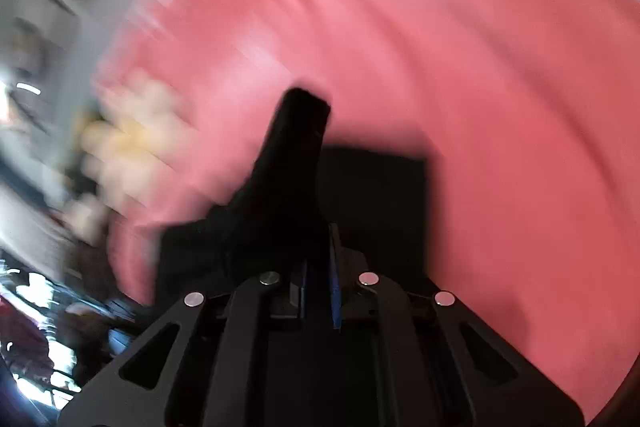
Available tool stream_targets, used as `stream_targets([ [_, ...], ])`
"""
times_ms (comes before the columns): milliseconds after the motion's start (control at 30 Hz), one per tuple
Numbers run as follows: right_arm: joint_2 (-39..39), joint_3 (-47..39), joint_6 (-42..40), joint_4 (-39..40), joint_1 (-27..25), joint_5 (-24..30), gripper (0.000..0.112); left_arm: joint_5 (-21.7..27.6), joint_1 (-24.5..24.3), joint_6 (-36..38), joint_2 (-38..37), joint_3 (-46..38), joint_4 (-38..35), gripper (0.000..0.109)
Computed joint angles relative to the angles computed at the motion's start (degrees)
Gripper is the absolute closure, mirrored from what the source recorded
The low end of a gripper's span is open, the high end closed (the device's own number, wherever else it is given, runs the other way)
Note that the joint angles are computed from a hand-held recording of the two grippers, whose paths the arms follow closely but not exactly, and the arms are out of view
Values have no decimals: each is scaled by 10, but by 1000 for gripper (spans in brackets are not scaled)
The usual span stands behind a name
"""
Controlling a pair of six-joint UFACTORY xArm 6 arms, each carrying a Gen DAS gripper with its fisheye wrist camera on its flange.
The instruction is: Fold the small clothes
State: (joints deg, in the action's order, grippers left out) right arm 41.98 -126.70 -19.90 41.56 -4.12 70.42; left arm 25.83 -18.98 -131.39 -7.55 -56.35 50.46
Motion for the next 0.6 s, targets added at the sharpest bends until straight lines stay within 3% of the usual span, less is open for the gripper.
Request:
stream_targets([
  [67,-51,81,-26,33,-8,-33,105,-5,-8,31,-15,22,-33,94],
  [133,-73,100,-26,27,-7,-43,103,-1,-18,0,-28,32,12,87],
  [200,-103,127,-36,13,-7,-61,90,13,-37,20,-53,45,13,73],
  [267,-129,156,-54,-3,-12,-77,76,82,-74,86,-74,41,-44,43],
  [333,-169,199,-99,-18,-29,-71,65,143,-112,104,-104,50,-62,42],
  [467,-283,354,-229,-50,-104,-60,59,205,-200,117,-192,126,-135,41],
  [600,-375,468,-266,-115,-170,-11,56,248,-295,94,-221,145,-140,41],
])
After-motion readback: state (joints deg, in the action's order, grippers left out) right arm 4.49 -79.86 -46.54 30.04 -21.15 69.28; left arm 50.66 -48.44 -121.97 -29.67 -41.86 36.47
